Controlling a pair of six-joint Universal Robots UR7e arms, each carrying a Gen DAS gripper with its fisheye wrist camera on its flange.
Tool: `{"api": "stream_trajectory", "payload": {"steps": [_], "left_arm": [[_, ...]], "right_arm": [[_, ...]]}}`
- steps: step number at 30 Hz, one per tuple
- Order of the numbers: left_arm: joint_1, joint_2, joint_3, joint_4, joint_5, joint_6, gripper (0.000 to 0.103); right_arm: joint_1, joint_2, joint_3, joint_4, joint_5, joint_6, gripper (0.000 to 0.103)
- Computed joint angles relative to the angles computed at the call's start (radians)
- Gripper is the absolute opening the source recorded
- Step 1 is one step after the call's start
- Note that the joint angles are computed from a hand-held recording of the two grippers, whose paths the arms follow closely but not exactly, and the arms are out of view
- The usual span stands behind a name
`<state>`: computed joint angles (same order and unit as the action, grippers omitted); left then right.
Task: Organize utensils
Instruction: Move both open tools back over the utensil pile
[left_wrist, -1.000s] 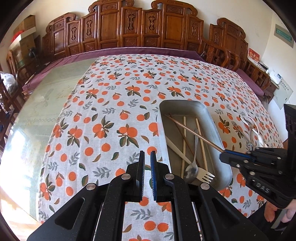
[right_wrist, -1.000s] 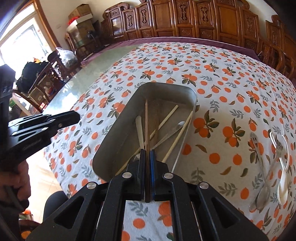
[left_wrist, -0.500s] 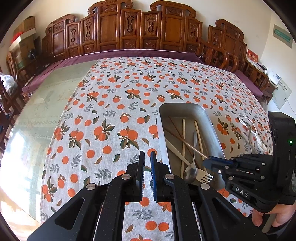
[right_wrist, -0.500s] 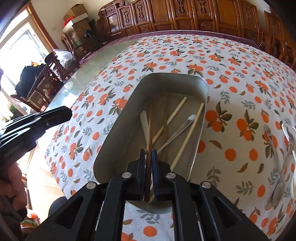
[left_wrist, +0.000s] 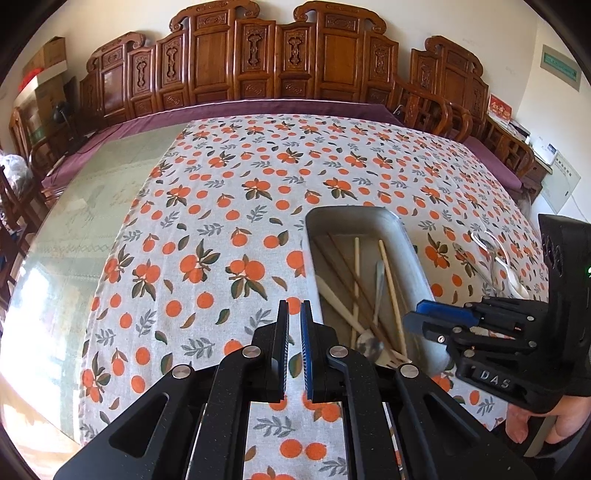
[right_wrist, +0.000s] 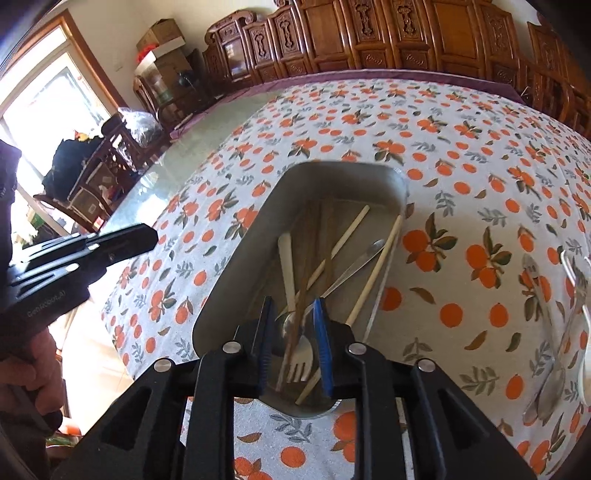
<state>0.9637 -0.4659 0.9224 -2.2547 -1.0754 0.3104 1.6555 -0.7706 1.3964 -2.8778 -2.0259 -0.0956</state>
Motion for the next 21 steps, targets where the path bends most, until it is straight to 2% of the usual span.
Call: {"api": "stream_trajectory", "payload": {"steps": [3,5,12,16,21], "left_arm": [[-0.009,-0.004,0.014,-0.009,-0.01,-0.001,0.008],[-0.017,-0.008,0.03,-0.025,-0.018,0.002,0.02],[-0.048,-0.009,0.082,-0.054,-0.051,0.013,0.037],[-0.066,-0.001,0.104,-0.061,-0.079,0.008,0.038],[-0.091,0.028,0.119,-0.065,-0.109,-0.007,0.038]], "right_arm": [[0.0,-0.037,0.043,-0.049,0.011,-0.017,0.024],[0.0,-0.071,0.088,-0.093,0.013,-0.045,0.024],[-0.021,-0.194,0.26,-0.244,-0.051,-0.154,0.024],[-0.055,-0.265,0.354,-0.323,-0.103,-0.207,0.024],[-0.119,-0.35,0.432,-0.399,-0.107,-0.23,0.024]]}}
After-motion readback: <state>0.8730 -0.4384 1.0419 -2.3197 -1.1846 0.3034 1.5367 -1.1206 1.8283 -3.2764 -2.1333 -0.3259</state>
